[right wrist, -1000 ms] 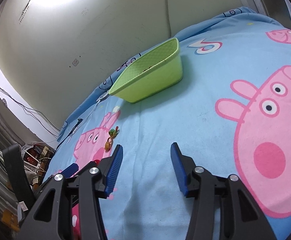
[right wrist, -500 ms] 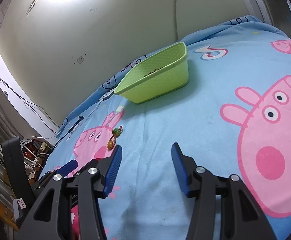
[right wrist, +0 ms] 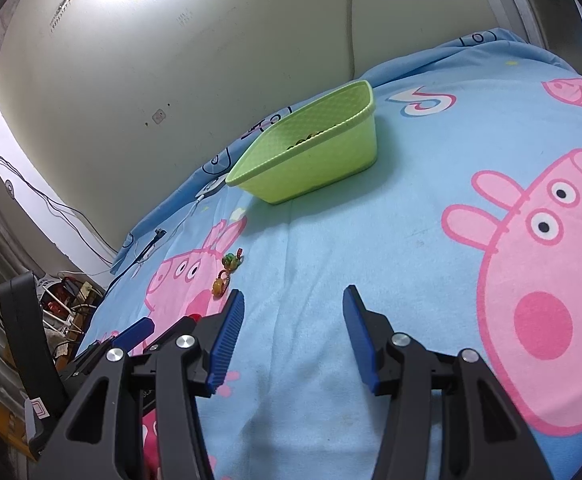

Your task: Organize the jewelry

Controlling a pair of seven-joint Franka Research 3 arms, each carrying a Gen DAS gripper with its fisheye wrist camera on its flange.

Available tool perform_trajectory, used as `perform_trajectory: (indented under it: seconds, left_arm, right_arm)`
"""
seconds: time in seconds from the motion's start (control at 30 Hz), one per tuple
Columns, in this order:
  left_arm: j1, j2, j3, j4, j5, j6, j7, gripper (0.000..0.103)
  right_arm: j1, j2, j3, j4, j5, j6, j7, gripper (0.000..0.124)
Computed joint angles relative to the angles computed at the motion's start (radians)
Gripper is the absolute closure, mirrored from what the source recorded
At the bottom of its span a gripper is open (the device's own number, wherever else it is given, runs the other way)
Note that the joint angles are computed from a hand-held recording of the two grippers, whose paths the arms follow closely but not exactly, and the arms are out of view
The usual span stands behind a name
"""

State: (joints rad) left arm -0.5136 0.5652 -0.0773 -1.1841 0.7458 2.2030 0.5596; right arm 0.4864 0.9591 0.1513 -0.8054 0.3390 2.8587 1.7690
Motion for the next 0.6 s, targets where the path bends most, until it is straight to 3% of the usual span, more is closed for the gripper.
perform_trajectory:
  seconds: [0.6]
  left_arm:
    - [-0.001,0.001,0.001,0.002,0.000,-0.003,-0.002,0.036]
  right_arm:
    - [-0.004,0.001,0.005,0.000,0.004,-0.002,-0.006,0.091]
